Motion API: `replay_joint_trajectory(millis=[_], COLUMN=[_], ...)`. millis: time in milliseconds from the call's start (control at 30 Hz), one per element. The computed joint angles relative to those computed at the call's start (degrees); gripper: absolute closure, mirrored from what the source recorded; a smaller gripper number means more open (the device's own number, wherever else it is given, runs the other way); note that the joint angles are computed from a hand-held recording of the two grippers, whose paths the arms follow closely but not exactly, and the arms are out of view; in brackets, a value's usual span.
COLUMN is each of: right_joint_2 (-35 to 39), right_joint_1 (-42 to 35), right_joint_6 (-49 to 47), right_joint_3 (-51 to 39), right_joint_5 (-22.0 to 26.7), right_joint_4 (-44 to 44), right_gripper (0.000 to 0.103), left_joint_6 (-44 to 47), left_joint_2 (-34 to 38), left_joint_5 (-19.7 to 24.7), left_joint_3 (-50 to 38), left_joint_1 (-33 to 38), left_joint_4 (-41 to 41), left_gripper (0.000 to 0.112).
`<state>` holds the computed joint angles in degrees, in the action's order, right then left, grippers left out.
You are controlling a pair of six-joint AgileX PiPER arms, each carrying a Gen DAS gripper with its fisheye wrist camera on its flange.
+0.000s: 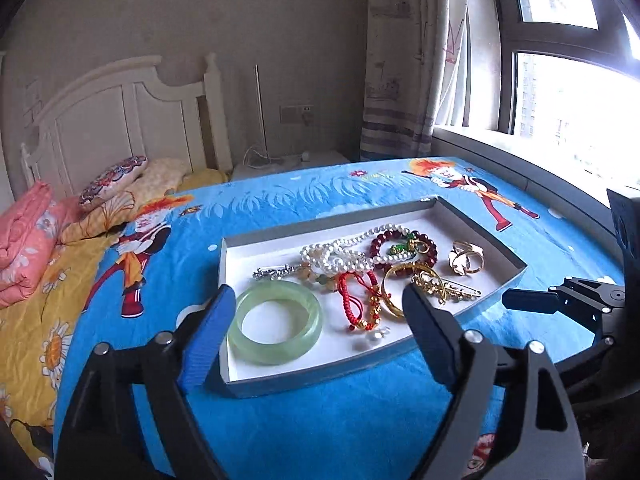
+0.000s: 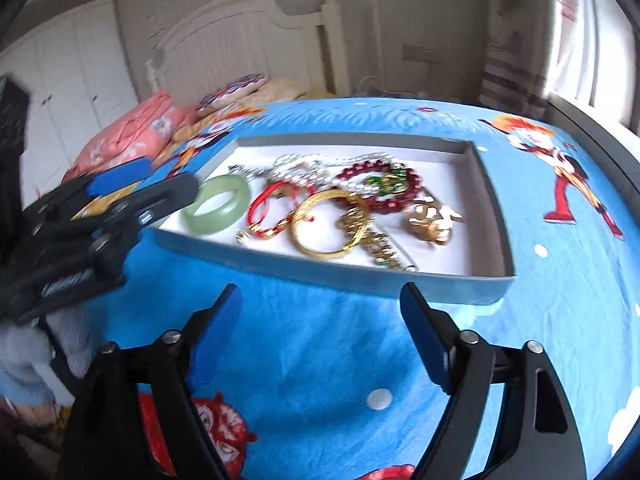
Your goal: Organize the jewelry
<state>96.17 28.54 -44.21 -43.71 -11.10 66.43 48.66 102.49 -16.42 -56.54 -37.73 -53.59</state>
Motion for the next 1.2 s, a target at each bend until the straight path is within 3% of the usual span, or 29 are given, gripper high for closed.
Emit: replay_joint_trajectory(millis=[100, 167, 267, 433, 600, 933, 1200], right_joint_2=[0.6, 1.0, 1.5, 2.8, 2.9, 2.1, 1.8], right_joint_1=[0.8, 2.3, 4.8, 7.0, 6.0, 5.4, 5.3], right_joint_6=[-4.6, -7.7, -9.2, -12.5, -11.8, -6.0, -3.9], right_joint_3=[-0.5, -0.8, -0.7, -1.6, -1.6, -0.1, 0.5], right_joint_5=[-3.1, -6.6, -11.9, -16.9, -16.4, -15.9, -15.8], right_joint_4=[8.1, 13.4, 17.5, 20.8, 21.8, 17.4, 15.6], right_gripper=[0.018, 0.017, 0.017, 0.017, 0.017, 0.017, 0.017], left_joint_6=[1.3, -0.9, 3.1, -5.6, -4.5, 8.7, 6.7], left_joint_2=[0.1, 0.0, 1.2, 1.9, 2.1, 3.7, 3.2], left_joint_5=[-5.0, -6.9, -8.9, -6.2, -5.7, -13.6, -12.0], left_joint_3=[0.9, 1.8, 1.4, 2.7, 2.5, 0.9, 1.5], left_joint_1=[-2.5, -3.3, -4.5, -2.0, -0.8, -5.6, -4.6], left_joint_4=[-3.8, -3.5, -10.4, -6.3, -10.2, -21.1, -19.3], left_gripper=[0.012, 0.012, 0.012, 0.012, 0.012, 0.012, 0.012])
